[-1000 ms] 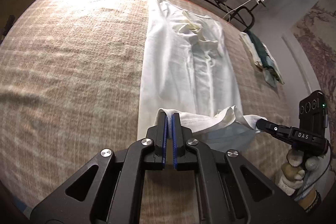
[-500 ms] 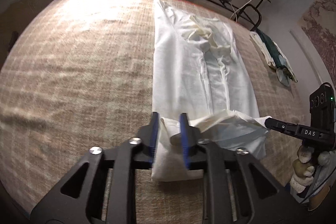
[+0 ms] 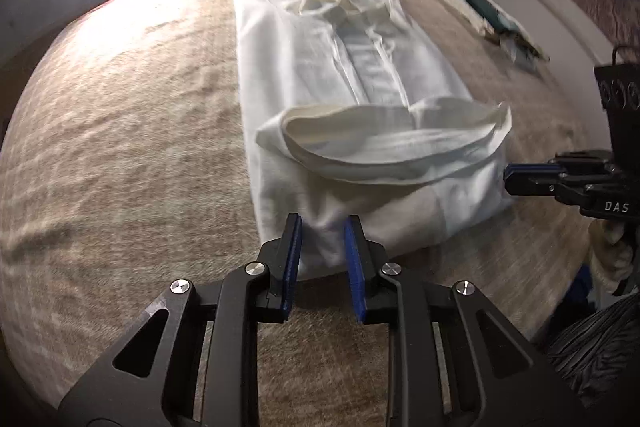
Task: Fold small clothes
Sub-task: 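Lift the right tool away from the shirt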
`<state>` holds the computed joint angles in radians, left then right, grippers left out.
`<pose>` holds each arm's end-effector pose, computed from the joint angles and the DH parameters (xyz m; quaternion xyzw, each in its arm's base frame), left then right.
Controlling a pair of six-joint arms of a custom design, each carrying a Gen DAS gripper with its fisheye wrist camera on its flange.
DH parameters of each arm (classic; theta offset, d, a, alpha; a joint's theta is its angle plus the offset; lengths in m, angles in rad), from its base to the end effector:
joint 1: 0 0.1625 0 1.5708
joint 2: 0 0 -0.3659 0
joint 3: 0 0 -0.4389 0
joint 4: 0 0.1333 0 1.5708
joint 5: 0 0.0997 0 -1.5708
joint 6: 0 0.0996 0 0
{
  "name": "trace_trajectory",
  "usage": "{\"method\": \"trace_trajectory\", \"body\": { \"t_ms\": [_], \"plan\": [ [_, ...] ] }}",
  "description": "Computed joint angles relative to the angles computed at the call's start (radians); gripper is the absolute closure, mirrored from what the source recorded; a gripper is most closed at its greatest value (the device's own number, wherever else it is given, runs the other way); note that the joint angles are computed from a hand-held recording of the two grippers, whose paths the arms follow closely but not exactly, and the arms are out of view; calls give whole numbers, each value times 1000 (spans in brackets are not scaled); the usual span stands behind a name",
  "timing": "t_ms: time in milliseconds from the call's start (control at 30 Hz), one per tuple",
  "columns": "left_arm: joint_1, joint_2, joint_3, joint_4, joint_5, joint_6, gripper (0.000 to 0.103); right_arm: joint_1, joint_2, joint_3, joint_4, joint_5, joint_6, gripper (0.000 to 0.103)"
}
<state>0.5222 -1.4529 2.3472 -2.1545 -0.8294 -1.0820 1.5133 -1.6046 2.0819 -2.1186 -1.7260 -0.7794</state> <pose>-0.2382 -0.3685 0.0832 0.0406 0.9217 -0.2433 0.2995 0.0899 -0.4898 0.2354 0.3493 -0.9331 0.0006 0.0851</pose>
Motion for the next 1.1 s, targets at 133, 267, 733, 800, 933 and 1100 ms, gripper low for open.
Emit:
{"method": "trace_trajectory", "body": {
  "t_ms": [133, 267, 733, 800, 933, 1100],
  "plan": [
    [33, 54, -34, -17, 20, 35, 82, 8, 48, -7, -29, -36, -5, 94],
    [78, 88, -68, -61, 89, 55, 82, 23, 90, -14, -104, -59, -10, 94],
    [190, 50, -151, -62, 291, 49, 82, 33, 217, -188, -300, 22, 144, 94],
    [211, 58, -169, -111, 284, 102, 82, 31, 239, -220, -286, 39, 148, 90],
    [264, 95, -211, -249, 274, 250, 81, 35, 306, -282, -303, 33, 139, 90],
    [339, 170, -282, -364, 254, 389, 81, 22, 404, -386, -302, 23, 160, 90]
  ]
}}
